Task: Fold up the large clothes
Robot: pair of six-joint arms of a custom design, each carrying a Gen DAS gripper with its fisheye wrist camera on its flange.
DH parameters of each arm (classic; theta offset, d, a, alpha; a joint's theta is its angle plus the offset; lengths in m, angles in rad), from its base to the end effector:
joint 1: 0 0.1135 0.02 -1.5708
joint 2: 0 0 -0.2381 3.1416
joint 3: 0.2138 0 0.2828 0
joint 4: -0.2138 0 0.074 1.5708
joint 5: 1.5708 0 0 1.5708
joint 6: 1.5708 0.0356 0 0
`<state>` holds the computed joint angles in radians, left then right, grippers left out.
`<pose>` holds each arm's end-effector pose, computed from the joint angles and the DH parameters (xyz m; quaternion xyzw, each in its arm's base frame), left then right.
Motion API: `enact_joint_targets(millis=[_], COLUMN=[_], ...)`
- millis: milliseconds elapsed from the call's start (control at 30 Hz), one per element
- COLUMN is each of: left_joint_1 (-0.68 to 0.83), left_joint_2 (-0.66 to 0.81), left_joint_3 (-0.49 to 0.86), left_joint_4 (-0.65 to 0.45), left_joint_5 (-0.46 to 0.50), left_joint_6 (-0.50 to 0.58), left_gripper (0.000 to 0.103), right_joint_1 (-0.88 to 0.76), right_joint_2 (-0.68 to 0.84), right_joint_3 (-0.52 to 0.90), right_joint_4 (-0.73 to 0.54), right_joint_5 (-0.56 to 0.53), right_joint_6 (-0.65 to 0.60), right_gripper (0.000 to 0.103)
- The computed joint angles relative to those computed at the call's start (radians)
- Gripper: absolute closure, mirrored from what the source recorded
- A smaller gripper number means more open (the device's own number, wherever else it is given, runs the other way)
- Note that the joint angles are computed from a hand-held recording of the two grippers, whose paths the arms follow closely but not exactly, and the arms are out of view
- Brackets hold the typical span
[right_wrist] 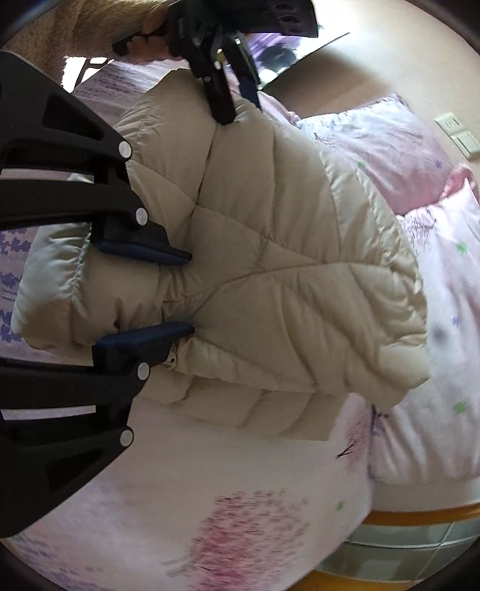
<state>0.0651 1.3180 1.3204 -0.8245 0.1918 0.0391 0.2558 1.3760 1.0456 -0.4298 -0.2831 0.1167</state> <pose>0.3106 0.0134 0.3249 0.0230 0.9268 -0.0700 0.3681 0.3198 0.0939 0.2397 -0.1187 0.9037 0.1997 0.3596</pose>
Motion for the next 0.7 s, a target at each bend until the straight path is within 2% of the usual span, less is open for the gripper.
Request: enact_joint_targets(millis=[100,167,200,267,300,333,367,533,600,633,667,700], left_joint_1=[-0.027,-0.032,-0.026,0.008,0.024,0.039,0.063,0.153,0.164,0.169,0.17,0.173], left_joint_2=[-0.002,-0.026,-0.035,-0.061,-0.066,-0.068,-0.06,0.04,0.091,0.108,0.12,0.13], left_joint_3=[-0.023,-0.032,-0.03,-0.024,-0.018,-0.01,0.007,0.094,0.128,0.14,0.146,0.15], left_joint_4=[0.024,0.027,0.024,0.026,0.031,0.037,0.044,0.04,0.036,0.032,0.031,0.031], left_joint_5=[-0.035,-0.045,-0.035,0.014,0.023,0.024,0.029,0.113,0.115,0.113,0.113,0.117], left_joint_6=[0.004,0.017,0.023,0.034,0.034,0.028,0.015,-0.073,-0.096,-0.102,-0.108,-0.113], left_gripper=[0.027,0.027,0.027,0.027,0.027,0.027,0.027,0.027,0.027,0.027,0.027,0.027], right_joint_1=[-0.009,-0.016,-0.037,-0.076,-0.117,-0.14,-0.166,-0.215,-0.217,-0.213,-0.207,-0.204], right_joint_2=[-0.004,-0.004,0.005,0.028,0.025,0.028,0.053,0.292,0.375,0.417,0.447,0.459], right_joint_3=[-0.016,0.009,0.047,0.112,0.133,0.149,0.19,0.455,0.537,0.579,0.605,0.604], right_joint_4=[0.012,-0.039,-0.092,-0.131,-0.105,-0.085,-0.065,-0.088,-0.094,-0.106,-0.114,-0.108], right_joint_5=[-0.008,-0.021,-0.061,-0.154,-0.21,-0.225,-0.242,-0.288,-0.314,-0.317,-0.322,-0.309], right_joint_6=[0.018,0.0,-0.011,0.003,0.041,0.072,0.11,0.235,0.266,0.272,0.278,0.293], right_gripper=[0.07,0.068,0.065,0.051,0.047,0.039,0.036,0.036,0.043,0.072,0.084,0.086])
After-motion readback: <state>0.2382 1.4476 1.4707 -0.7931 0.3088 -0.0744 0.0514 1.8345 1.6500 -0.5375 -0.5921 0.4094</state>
